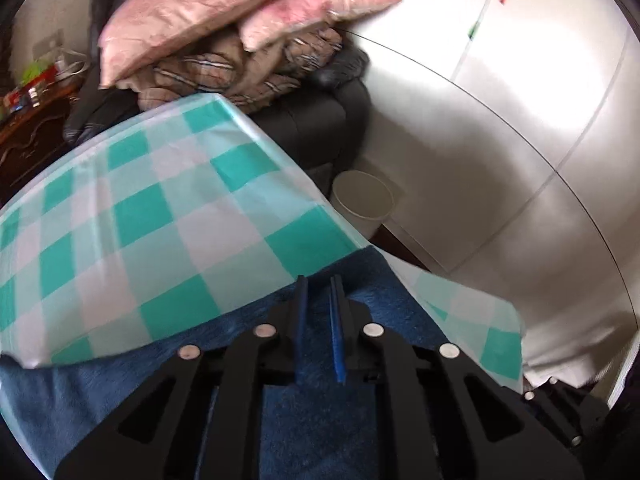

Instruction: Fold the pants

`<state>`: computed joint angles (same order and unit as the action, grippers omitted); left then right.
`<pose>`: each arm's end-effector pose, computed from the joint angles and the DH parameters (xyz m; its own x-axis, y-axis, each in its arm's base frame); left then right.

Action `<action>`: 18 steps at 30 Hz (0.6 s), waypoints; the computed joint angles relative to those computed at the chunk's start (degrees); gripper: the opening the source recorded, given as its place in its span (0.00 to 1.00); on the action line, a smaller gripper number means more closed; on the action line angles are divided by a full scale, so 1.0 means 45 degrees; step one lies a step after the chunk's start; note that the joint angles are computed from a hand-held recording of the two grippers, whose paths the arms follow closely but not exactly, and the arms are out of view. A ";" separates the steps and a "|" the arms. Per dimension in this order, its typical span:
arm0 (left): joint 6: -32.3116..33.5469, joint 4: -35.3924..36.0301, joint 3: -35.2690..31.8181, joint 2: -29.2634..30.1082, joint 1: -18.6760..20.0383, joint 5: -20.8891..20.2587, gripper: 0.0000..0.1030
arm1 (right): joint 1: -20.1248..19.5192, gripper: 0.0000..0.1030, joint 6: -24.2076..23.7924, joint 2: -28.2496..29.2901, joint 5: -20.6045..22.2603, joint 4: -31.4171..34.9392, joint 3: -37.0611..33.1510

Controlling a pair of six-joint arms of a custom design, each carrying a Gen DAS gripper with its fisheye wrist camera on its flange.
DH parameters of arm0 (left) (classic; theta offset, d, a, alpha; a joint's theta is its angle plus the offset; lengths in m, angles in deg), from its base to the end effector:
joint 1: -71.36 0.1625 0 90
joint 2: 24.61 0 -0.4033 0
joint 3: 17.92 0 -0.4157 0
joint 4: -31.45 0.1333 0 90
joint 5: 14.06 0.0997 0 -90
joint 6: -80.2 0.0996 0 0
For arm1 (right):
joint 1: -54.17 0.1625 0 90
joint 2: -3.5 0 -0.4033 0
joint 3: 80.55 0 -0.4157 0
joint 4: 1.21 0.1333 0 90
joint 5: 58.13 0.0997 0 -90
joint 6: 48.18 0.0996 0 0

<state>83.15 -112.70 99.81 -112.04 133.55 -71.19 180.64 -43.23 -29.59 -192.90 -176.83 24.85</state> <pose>-0.0685 -0.5314 0.3195 -0.8222 0.2391 -0.5165 0.4696 0.7977 -0.3783 0.3941 -0.4269 -0.0592 -0.7147 -0.2230 0.6629 -0.5187 0.8048 -0.2885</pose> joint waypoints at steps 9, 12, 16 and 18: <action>-0.1796 0.1583 0.1724 -0.2064 -0.0652 0.1720 0.61 | 0.0097 0.47 0.0058 0.0097 -0.0249 -0.0050 -0.0034; -0.1892 0.1677 0.2297 -0.2717 -0.0775 0.1886 0.64 | 0.0192 0.47 0.0124 0.0105 -0.0402 0.0028 -0.0042; -0.3207 0.3187 0.3307 -0.5034 -0.1991 0.2657 0.72 | 0.0541 0.46 0.0520 -0.0106 -0.0894 0.0231 0.0123; -0.4363 0.4794 0.3784 -0.6513 -0.2977 0.3383 0.85 | 0.0886 0.48 0.0782 -0.0347 -0.1280 0.0332 0.0409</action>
